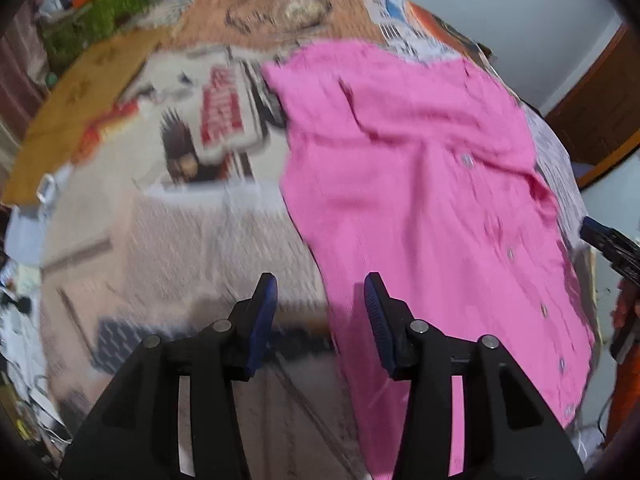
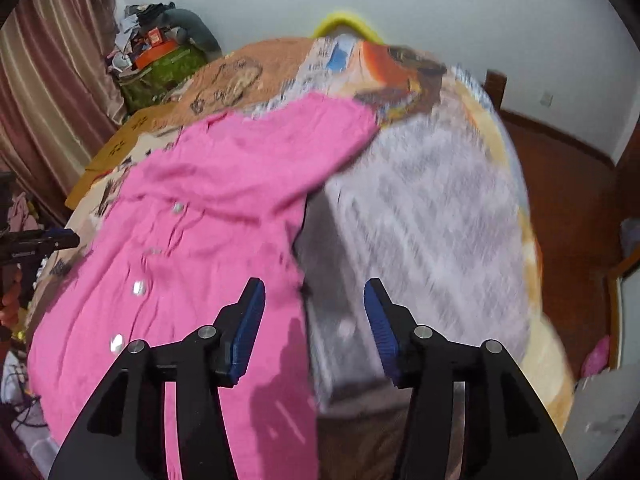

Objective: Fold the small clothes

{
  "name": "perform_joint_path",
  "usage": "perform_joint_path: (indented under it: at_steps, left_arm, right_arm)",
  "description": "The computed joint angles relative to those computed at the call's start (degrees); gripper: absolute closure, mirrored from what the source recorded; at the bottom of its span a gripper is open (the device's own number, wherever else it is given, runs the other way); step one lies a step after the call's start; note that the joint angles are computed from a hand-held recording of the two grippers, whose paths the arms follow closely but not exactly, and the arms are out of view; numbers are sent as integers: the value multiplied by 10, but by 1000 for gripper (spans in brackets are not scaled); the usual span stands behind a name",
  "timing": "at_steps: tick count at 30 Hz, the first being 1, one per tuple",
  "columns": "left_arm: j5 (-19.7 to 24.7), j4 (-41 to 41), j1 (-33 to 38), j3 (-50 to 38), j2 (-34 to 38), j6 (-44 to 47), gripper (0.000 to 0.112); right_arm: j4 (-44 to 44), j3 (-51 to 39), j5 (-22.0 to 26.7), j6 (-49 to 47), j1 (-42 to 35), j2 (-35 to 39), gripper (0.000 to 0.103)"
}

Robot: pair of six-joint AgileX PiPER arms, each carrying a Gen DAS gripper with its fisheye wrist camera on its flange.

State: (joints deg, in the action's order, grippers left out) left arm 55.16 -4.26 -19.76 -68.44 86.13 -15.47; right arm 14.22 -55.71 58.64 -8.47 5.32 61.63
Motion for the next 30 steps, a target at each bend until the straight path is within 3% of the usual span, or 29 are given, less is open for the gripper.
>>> perform_joint_path:
  at_steps: [4,9,11,13,16,18,20,28,30]
  left_arm:
    - [-29,30,-39,47,-30,-35,69]
    - [-40,-9,-40,54,-37,-14,103]
    - [-39,8,-52,45,-31,-26,108]
    - [-39,31,-58,39,-27,-40,109]
    - [-38,61,-49,28,-17,-55,109]
    - [-37,73,-30,19,-8,-60,110]
    - [-29,91,-11,4,10,-72,111]
    - [-22,44,32,-2,-3,-14,111]
    - [-11,17,33,2,-16,3,106]
  right_arm:
    - [-15,34,-2,21,26,-9,55]
    - [-3,69,-14,28,32,-1,55]
    - [-20,84,-34,48,52,-12,54]
    - [-25,82,-36,56,66,-12,57]
    - [-37,84,-42,82,96,-17,72]
    - [-57,85,-50,102,128,-18,87]
    - [-67,83,-55,119,150,-15,95]
    - [-70,83,-75,142,173,-26,97]
    - [-59,80,-74,136,164,-33,97]
